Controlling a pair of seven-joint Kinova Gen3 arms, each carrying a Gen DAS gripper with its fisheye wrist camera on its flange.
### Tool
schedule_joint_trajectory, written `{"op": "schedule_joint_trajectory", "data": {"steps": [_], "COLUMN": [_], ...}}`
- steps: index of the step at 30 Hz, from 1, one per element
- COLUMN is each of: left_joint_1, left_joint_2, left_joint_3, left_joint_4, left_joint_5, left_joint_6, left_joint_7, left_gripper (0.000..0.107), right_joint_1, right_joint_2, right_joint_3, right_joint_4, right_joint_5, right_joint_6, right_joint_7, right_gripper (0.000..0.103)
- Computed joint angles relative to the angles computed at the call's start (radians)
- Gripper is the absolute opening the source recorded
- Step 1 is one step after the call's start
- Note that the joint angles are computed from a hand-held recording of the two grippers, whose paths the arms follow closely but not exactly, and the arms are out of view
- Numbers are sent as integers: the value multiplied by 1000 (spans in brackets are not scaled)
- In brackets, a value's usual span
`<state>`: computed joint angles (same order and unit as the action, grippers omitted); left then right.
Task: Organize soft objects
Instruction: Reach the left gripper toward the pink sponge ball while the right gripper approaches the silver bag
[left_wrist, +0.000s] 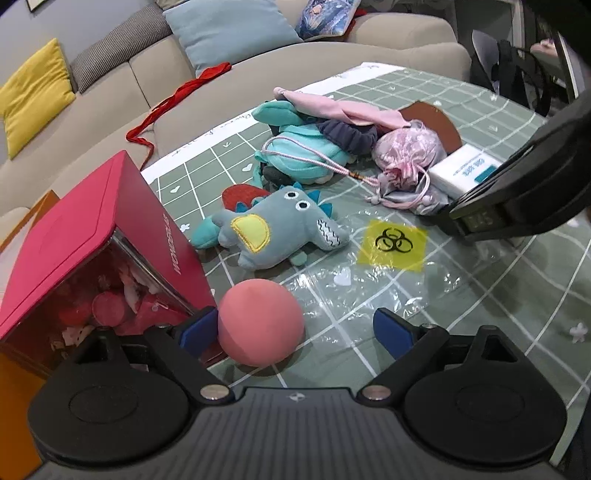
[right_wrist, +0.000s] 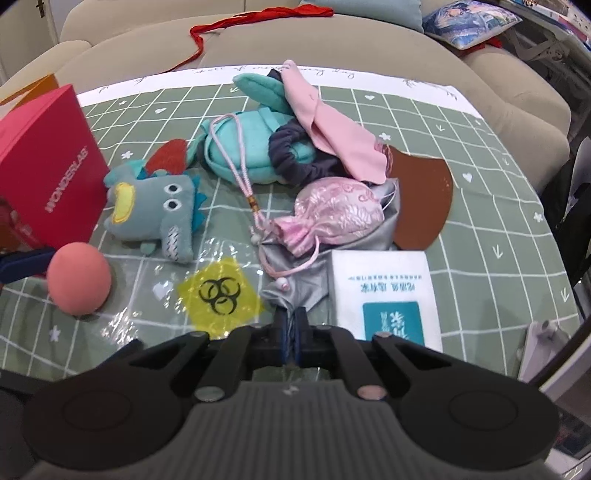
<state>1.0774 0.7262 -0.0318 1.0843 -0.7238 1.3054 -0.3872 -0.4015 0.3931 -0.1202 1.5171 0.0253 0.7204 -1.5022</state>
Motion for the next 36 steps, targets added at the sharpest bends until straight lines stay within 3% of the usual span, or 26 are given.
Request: {"op": "schedule_joint_trajectory", "data": {"steps": [4, 12, 14, 16, 18, 19, 21, 25, 27, 29, 31, 32, 33, 36], "left_joint_1": [33, 33, 25, 17, 28, 46, 50, -36, -25, -4, 7, 13, 22, 29], "left_joint_2": [29, -44, -72, -93, -111, -123, -142, -100, -79, -75, -78, -72, -60, -31], "left_joint_3": [-14, 13, 27, 36, 27, 1, -6, 111, 86, 59, 50, 44, 35, 30], "left_joint_4": [-33, 58, 98, 126, 160, 182, 209, 152, 129, 137, 149, 146, 131, 83], "left_joint_5": [-16, 22, 25, 21, -7, -18, -50, -97, -76, -72, -80, -84, -87, -65], "left_joint_6": [71, 81, 59, 39, 13, -15, -51, -6, -2, -21, -30, -23, 0, 74], "left_joint_7": [10, 127, 147, 171, 234, 257, 252, 118, 84, 63, 60, 70, 78, 75], "left_gripper": [85, 48, 51, 60, 91, 93, 95, 96, 95, 89, 79, 69, 67, 70], "right_joint_1": [25, 44, 62, 67, 52, 53, 82, 35, 3, -30, -9, 7, 15, 19], "right_joint_2": [-13, -91, -104, -98, -78, -69, -71, -68, -51, -45, -44, -44, -45, -49], "right_joint_3": [-27, -25, -25, -21, -10, -10, -29, -15, -1, 17, 2, -6, -10, -8], "right_joint_4": [-17, 17, 19, 10, -6, -10, 9, 14, -1, 1, 4, 8, 9, 14], "right_joint_5": [-54, -129, -156, -162, -139, -141, -176, -106, -56, -5, -17, -35, -46, -52], "right_joint_6": [87, 151, 155, 167, 190, 196, 162, 128, 150, 151, 141, 132, 129, 124], "right_joint_7": [44, 34, 36, 34, 0, 0, 28, 23, -11, -47, -42, -28, -21, -23], "right_gripper": [0, 0, 0, 1, 2, 2, 8, 19, 30, 30, 26, 13, 3, 0]}}
